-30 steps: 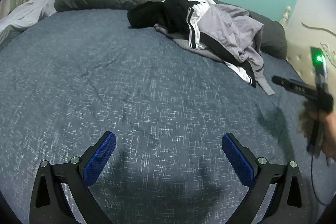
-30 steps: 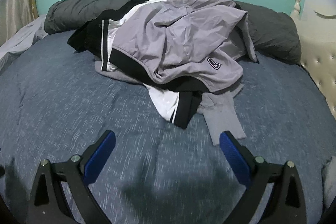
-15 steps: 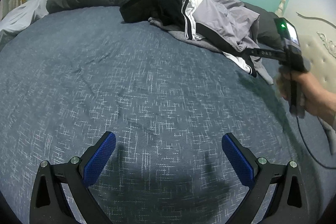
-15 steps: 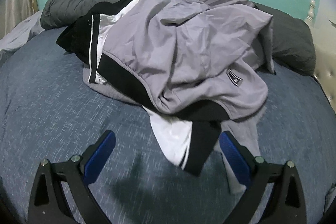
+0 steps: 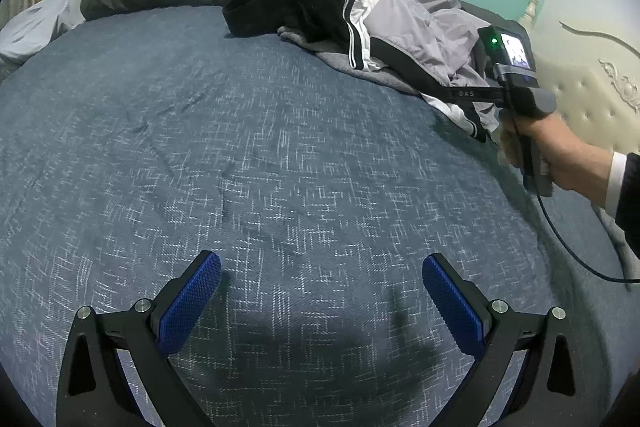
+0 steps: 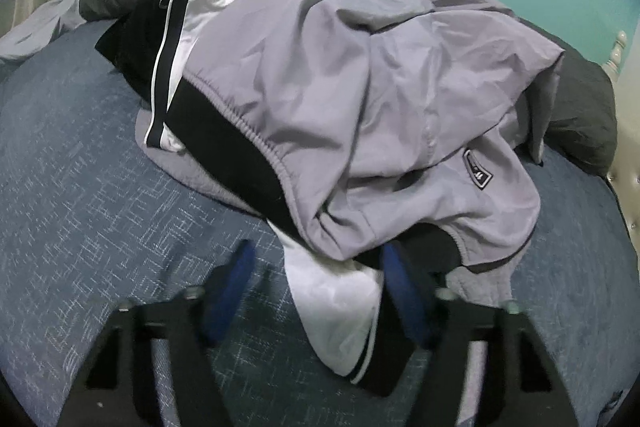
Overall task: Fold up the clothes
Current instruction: 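Reach the right gripper to the grey jacket hem and close on it, then lift the grey jacket with the right gripper and pull it off the pile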
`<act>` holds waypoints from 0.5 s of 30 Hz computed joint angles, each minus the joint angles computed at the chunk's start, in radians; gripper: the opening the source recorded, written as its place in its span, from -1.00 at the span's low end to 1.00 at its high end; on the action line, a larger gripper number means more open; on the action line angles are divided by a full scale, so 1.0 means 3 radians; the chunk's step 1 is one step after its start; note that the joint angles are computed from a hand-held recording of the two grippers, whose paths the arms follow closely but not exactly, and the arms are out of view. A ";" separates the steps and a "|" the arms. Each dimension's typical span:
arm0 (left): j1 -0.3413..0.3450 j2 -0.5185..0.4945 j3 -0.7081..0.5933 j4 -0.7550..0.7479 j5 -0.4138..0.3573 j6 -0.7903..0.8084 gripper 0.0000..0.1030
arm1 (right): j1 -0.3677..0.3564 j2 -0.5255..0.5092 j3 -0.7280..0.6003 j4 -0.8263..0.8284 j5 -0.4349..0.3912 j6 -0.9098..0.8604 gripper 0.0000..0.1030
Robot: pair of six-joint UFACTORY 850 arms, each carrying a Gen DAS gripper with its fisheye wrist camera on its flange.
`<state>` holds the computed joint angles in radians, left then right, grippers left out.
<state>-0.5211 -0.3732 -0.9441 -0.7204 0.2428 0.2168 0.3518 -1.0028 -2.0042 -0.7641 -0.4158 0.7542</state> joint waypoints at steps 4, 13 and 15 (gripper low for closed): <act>0.0012 0.0016 0.0020 0.0146 0.0006 -0.0156 0.99 | 0.0014 -0.0027 -0.0037 -0.0131 -0.0095 0.0069 -0.64; 0.0005 0.0008 -0.0003 0.0370 -0.0014 -0.0322 0.99 | 0.0032 0.0382 0.0485 -0.0393 0.0273 0.0314 -0.83; -0.0001 0.0022 0.0003 0.0368 0.0005 -0.0317 0.99 | 0.0058 0.0516 0.0646 -0.0451 0.0377 0.0363 -0.84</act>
<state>-0.5215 -0.3666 -0.9432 -0.6100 0.2444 0.1217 0.3692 -0.8481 -1.8105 -0.8994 -0.3026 0.8632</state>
